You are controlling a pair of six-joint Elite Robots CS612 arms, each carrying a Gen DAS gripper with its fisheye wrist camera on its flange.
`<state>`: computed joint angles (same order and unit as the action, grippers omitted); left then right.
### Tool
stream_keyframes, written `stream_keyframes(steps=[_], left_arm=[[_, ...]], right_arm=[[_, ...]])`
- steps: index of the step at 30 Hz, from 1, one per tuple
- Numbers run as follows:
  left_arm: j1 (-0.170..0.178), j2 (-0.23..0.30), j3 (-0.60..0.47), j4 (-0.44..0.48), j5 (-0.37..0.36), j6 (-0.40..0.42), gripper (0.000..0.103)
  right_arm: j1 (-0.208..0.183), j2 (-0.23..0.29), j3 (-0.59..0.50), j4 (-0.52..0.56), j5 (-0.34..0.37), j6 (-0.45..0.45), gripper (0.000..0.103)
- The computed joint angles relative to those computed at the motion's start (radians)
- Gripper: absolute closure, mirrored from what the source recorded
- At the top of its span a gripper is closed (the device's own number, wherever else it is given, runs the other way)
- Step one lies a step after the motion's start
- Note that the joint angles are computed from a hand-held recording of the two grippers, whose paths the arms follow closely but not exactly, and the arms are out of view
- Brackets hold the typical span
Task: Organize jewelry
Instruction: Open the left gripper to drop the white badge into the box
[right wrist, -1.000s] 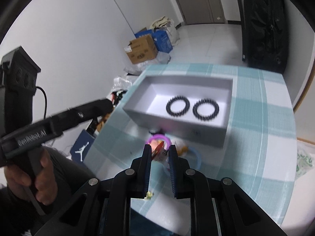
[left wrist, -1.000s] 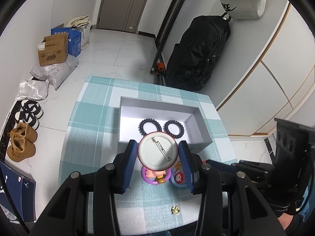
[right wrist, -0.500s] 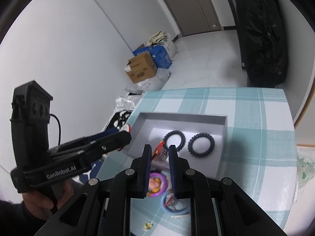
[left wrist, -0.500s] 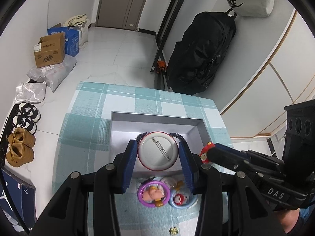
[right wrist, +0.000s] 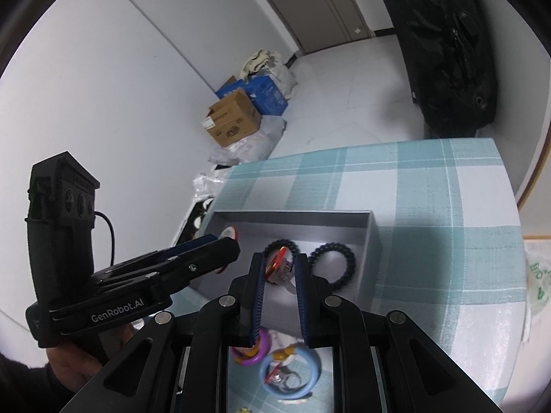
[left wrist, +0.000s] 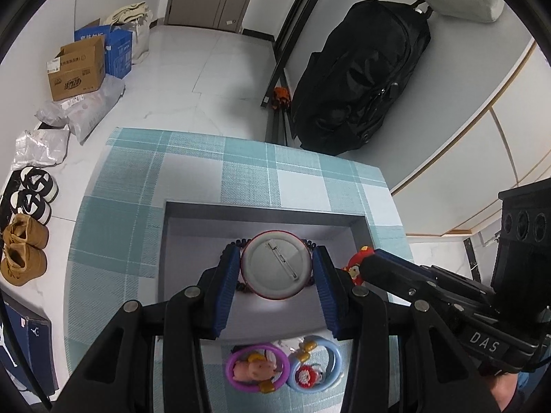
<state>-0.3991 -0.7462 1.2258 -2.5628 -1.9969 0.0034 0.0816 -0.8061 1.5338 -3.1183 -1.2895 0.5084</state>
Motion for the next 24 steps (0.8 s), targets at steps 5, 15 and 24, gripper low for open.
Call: stream_keyframes(steps=[5,15,24], left_arm=[[-0.002,0.008,-0.017,0.017,0.0,0.007,0.065],[0.001,0.013,-0.022,0.022,-0.037,0.012,0.065],[0.008,0.023,-0.044,0.061,-0.071,-0.015,0.047]], right_arm=[[-0.008,0.005,-0.002,-0.004,0.013,0.027,0.087],[-0.009,0.002,0.005,-0.009,0.001,0.046,0.085],[-0.011,-0.005,0.023,-0.062,-0.02,0.073,0.053]])
